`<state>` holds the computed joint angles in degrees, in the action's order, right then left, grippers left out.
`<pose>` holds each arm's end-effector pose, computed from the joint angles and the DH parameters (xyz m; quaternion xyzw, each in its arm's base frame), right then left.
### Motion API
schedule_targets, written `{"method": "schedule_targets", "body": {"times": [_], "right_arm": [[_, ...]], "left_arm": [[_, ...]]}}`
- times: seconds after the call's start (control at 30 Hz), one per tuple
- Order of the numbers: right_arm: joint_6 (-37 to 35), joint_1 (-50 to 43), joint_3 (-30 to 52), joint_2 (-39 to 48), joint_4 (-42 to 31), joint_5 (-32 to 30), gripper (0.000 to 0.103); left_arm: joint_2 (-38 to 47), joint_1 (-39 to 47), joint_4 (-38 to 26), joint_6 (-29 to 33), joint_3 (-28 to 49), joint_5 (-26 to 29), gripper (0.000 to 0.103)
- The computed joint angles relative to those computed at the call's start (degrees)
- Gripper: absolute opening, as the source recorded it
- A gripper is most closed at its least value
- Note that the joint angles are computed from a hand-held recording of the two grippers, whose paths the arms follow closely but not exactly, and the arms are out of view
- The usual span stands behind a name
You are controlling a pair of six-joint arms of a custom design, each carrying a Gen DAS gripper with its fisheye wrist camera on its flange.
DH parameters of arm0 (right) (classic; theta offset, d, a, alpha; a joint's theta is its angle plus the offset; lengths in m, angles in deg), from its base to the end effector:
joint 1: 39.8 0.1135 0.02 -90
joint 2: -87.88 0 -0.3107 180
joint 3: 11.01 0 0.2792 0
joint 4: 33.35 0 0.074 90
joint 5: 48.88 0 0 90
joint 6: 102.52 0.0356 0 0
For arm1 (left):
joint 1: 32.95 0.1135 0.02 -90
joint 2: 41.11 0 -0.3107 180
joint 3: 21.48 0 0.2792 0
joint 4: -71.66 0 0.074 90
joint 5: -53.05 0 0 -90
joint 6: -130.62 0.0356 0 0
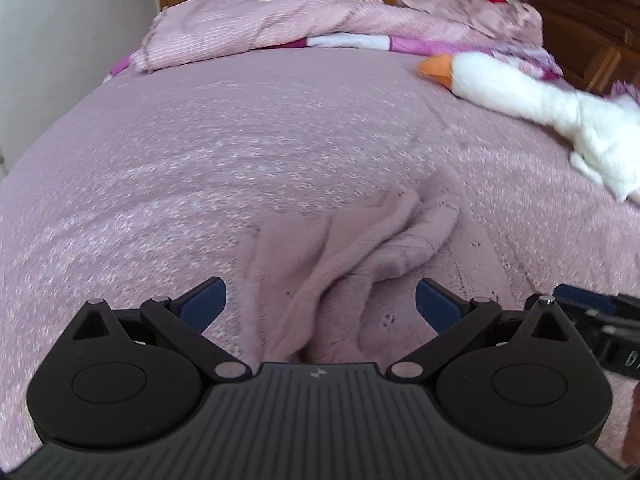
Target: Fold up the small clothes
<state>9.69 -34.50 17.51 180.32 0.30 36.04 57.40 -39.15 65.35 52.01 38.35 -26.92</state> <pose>0.2491 0.0263 0.1180 0.1056 0.8602 0.1556 0.4741 0.3583 -0.0452 0.1692 0.1738 0.9044 -0.0634 0.3846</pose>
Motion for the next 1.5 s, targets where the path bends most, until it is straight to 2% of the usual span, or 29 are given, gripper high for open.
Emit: {"method": "schedule_targets", "body": {"times": [0.17,0.4,0.43,0.47,0.5,0.53,0.57,0.67,0.77,0.9,1.0,1.07,1.17,1.27,1.33,1.4,1.5], "right_arm": [[2.9,-3.8,0.1,3.5,2.2,-1.1,0.062],[5.4,-7.3,0.6,8.1,4.6,-4.3,0.063],[5.5,-7.3,0.8,8.7,4.8,-4.5,0.063],[5.6,-7.3,0.9,9.2,5.0,-4.8,0.063],[5.6,-7.3,1.1,9.9,5.1,-5.0,0.063],[5.6,-7.2,1.4,10.5,5.1,-5.1,0.063],[5.6,-7.1,1.6,11.0,5.2,-5.3,0.063],[6.1,-6.8,1.8,12.3,6.5,-5.5,0.063],[5.9,-7.1,2.0,12.8,7.3,-7.3,0.063],[5.4,-7.7,1.8,13.8,11.5,-16.0,0.063],[3.8,-3.9,3.1,13.9,9.8,-14.5,0.063],[2.8,-1.6,3.5,13.9,9.2,-11.9,0.063],[1.1,0.3,3.9,13.8,7.9,-9.0,0.063],[1.4,0.0,4.2,13.5,7.0,-9.3,0.063],[1.6,-0.7,3.8,13.9,7.5,-9.9,0.063],[1.4,-0.4,3.8,13.9,7.5,-9.4,0.063],[1.5,-0.3,3.8,14.1,7.5,-9.1,0.063]], "left_arm": [[5.0,-2.7,4.7,2.7,0.9,-3.1,0.103],[11.8,-3.7,9.7,1.1,3.3,-3.7,0.102],[12.4,-3.7,10.4,0.6,3.5,-3.3,0.097],[12.8,-3.7,11.1,0.1,3.5,-2.9,0.078],[13.0,-3.6,11.3,-0.2,3.6,-2.4,0.067],[13.2,-3.6,11.0,-0.5,3.9,-2.5,0.041],[13.4,-3.5,11.1,-1.3,4.1,-2.9,0.030],[12.0,-2.1,13.1,-4.2,2.8,-2.9,0.022],[10.5,0.5,14.2,-7.6,2.0,-2.7,0.021],[13.3,4.6,11.6,-10.0,4.8,-1.7,0.022],[16.4,8.0,9.9,-14.2,6.8,2.5,0.025],[17.3,9.3,9.9,-15.9,7.5,3.9,0.044],[17.7,10.7,10.3,-17.0,8.1,5.2,0.051],[17.7,11.8,9.2,-17.5,8.8,5.7,0.062],[17.4,12.5,8.1,-18.0,8.8,6.5,0.065],[16.6,13.4,6.9,-17.8,8.3,8.2,0.068],[14.8,14.6,4.9,-16.3,6.5,10.7,0.079]]}}
